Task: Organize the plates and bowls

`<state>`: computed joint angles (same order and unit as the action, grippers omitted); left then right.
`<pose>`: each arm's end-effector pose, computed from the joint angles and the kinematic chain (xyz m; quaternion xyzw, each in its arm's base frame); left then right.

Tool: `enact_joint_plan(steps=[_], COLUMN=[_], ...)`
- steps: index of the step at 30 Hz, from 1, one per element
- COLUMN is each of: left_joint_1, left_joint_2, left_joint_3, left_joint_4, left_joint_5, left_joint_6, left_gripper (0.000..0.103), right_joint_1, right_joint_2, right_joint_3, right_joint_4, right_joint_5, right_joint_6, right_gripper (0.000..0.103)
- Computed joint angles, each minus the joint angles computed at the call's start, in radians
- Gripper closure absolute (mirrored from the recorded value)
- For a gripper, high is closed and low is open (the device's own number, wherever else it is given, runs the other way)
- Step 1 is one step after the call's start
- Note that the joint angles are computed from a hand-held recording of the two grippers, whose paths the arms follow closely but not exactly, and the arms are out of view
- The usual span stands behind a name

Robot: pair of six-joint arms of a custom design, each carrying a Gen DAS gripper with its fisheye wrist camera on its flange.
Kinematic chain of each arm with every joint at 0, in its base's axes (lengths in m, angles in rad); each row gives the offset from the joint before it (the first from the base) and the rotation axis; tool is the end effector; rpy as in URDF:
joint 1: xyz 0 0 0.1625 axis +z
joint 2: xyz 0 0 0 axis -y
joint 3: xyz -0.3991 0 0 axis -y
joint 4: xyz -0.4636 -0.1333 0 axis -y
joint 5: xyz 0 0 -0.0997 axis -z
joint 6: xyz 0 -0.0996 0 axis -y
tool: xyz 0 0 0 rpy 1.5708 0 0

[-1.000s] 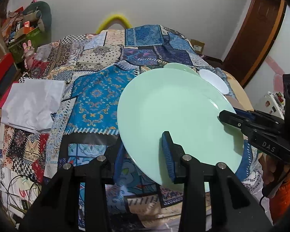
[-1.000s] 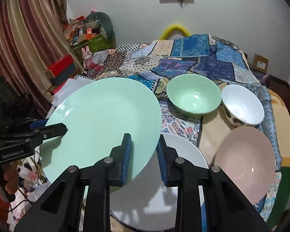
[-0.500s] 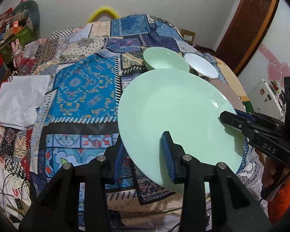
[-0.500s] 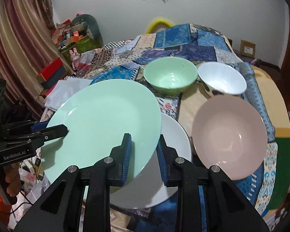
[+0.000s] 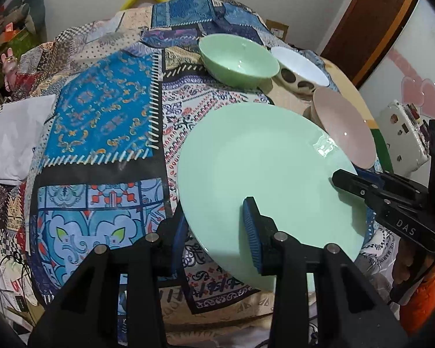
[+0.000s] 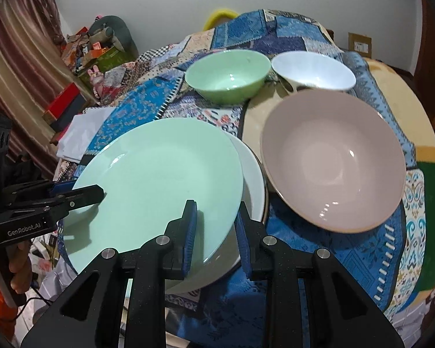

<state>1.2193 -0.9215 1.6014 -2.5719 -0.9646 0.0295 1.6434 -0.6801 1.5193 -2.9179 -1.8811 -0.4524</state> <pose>-0.0702 -0.7435 0.1427 0.1315 0.9341 -0.1979 0.2664 0.1573 -0.7438 0.0341 0.2107 -0.9336 0.2155 0.1937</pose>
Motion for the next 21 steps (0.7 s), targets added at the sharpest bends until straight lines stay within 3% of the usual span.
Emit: enact_joint_plan(steps=[21], left_joint_1=[0.027], left_joint_2=[0.051], left_joint_3=[-0.074], left_joint_4=[0.069], left_joint_5=[-0.015], left_joint_6=[-0.007], left_gripper=[0.065], right_joint_1=[-0.012], right_joint_2=[0.015], right_joint_3=[-0.022], right_joint_4=[0.035], right_joint_5=[-0.009], right_joint_6=[0.030], right_gripper=[0.078])
